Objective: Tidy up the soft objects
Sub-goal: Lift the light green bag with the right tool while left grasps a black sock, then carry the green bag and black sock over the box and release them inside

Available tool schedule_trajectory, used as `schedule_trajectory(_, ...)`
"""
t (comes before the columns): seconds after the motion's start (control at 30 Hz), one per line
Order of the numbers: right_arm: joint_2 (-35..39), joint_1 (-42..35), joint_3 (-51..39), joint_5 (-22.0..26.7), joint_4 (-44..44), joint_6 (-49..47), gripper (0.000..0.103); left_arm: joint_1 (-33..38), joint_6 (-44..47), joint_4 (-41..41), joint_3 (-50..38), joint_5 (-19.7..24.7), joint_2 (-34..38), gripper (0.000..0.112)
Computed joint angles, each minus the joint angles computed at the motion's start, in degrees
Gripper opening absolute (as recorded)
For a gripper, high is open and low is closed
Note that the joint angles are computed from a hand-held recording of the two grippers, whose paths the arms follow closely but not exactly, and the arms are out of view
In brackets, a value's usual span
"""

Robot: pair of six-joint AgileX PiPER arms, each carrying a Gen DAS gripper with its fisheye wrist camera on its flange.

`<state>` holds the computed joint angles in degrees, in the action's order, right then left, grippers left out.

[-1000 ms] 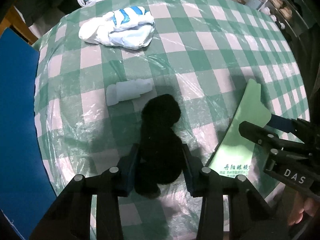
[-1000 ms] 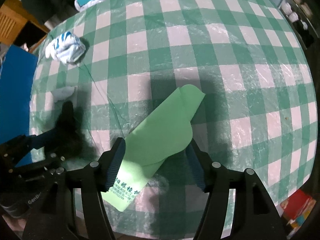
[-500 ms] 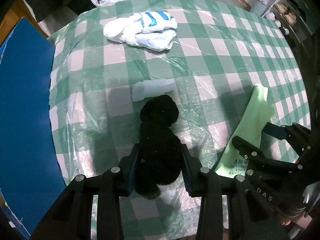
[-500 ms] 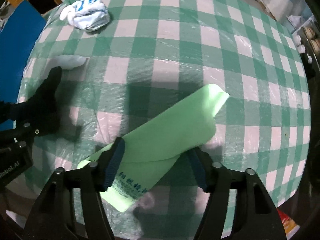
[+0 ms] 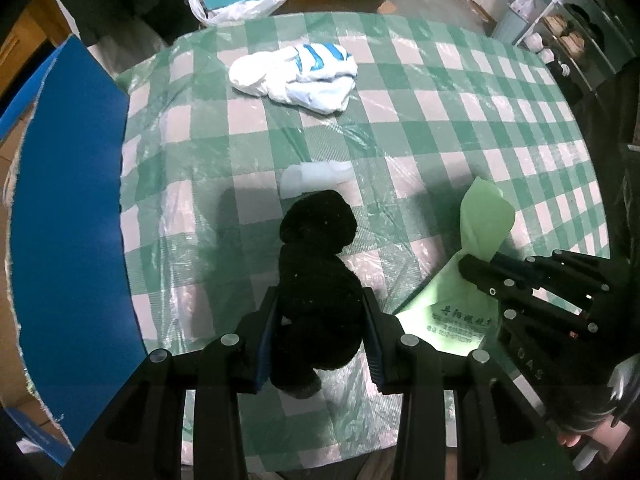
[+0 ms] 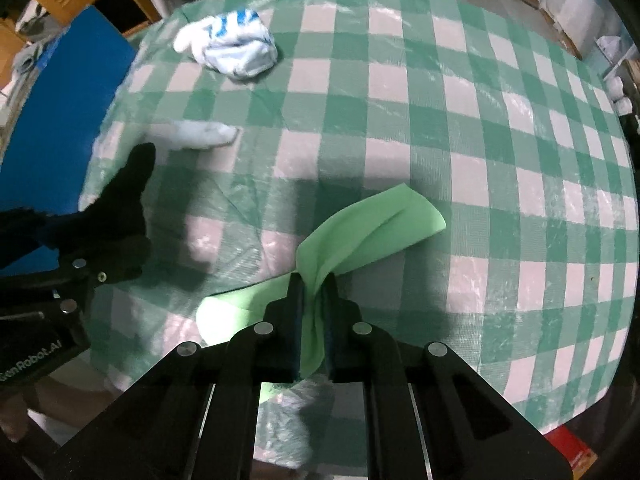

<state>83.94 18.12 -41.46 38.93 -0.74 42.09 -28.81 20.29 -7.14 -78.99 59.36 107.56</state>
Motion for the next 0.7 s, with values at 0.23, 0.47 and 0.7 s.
schedule_trajectory(0.23, -5.19, 1.62, 0.05, 0.94, -2.20, 3.70, 0.009, 1.56, 1.27, -0.74, -1.55, 1.40, -1.34, 0.038)
schedule_trajectory(0.47, -8.30, 0.21, -3.95, 5.69, -2.80, 2.23, 0.009, 2.54, 3.25, -1.16, 1.68, -0.61, -5.70, 0.038)
schedule_trajectory(0.7, -10.36, 4.15, -8.18, 8.74, -6.65, 5.48, 0.009, 4.74, 5.88, -1.86, 0.84, -0.44, -7.88, 0.038)
